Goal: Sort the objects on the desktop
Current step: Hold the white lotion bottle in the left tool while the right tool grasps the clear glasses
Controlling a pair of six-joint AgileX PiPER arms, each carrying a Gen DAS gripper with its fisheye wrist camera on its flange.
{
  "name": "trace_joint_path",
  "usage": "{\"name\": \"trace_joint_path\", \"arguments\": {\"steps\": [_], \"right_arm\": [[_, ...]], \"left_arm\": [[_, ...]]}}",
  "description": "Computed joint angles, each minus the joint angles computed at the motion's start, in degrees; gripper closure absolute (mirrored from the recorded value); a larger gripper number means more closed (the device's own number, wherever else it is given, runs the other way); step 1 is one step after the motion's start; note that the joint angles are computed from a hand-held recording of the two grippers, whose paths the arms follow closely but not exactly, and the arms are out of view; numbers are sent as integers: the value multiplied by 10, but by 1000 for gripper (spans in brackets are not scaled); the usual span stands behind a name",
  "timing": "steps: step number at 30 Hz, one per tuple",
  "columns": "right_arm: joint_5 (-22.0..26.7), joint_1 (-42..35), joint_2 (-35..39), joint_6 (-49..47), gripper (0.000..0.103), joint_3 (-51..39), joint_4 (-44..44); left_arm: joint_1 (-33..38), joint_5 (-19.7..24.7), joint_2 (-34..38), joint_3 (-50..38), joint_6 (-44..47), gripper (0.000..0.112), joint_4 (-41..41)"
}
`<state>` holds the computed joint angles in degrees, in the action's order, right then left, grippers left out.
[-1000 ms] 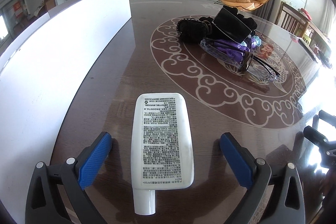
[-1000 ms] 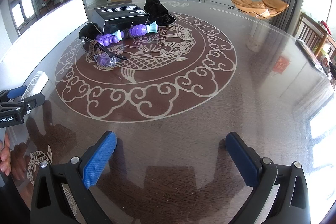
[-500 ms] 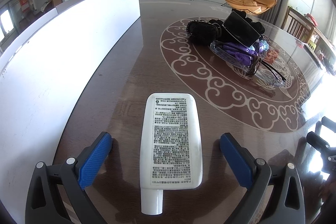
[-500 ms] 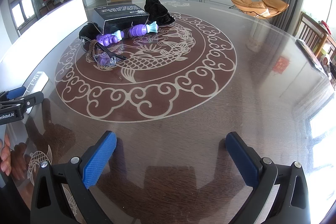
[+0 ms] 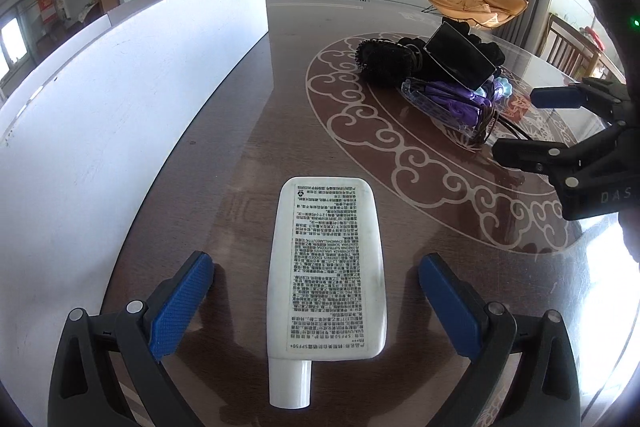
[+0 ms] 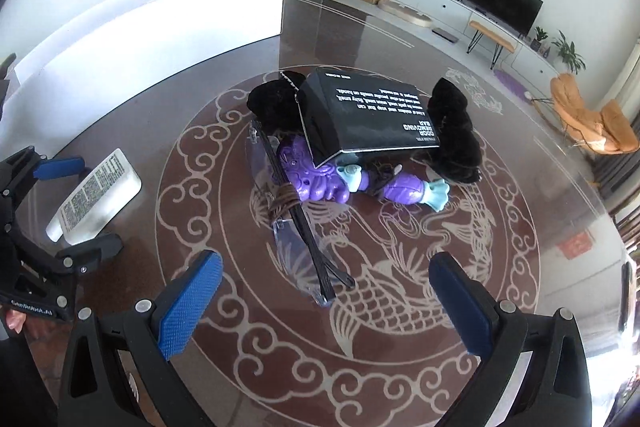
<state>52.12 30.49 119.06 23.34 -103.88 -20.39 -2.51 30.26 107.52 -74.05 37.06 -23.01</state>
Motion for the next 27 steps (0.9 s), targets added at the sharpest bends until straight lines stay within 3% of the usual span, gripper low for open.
{"name": "trace_joint_path", "arguments": {"steps": [1, 2, 4, 5, 6, 11, 16, 17, 20, 23, 24, 25, 27], "right_arm": [[26, -3, 32, -22, 5, -51, 14], [47, -6, 59, -37, 15, -94, 25], [70, -20, 91, -70, 37, -146, 75], [79, -26, 101, -80, 57, -160, 99], [78, -30, 101, -83, 69, -158, 117], [-7, -14, 9, -11, 74, 7, 117], [-57, 44, -111, 153, 73, 196, 69], [-67, 52, -127, 166, 72, 219, 73], [-55, 67, -137, 160, 47, 225, 58], [-11, 71, -107, 105, 44, 174, 36], [7, 63, -88, 66, 45, 148, 63], [25, 53, -73, 29, 49, 127, 91], [30, 45, -67, -3, 86, 112, 111]], "left_arm": [[0, 0, 0, 0, 1, 9, -1], [2, 1, 0, 0, 5, 9, -5], [3, 2, 1, -1, 8, 9, -10], [3, 2, 1, -2, 8, 9, -10], [2, 1, 1, -2, 7, 9, -10], [1, 1, 1, -1, 4, 9, -4], [1, 0, 0, 1, 3, 9, -4], [1, 0, 0, 1, 3, 9, -4], [1, 1, 0, 0, 4, 9, -4], [5, 5, 0, 1, 21, 9, -21], [14, 6, -5, 8, 60, 22, -62], [23, -1, -13, 20, 101, 49, -107], [40, 15, -14, 20, 137, 62, -156]]}}
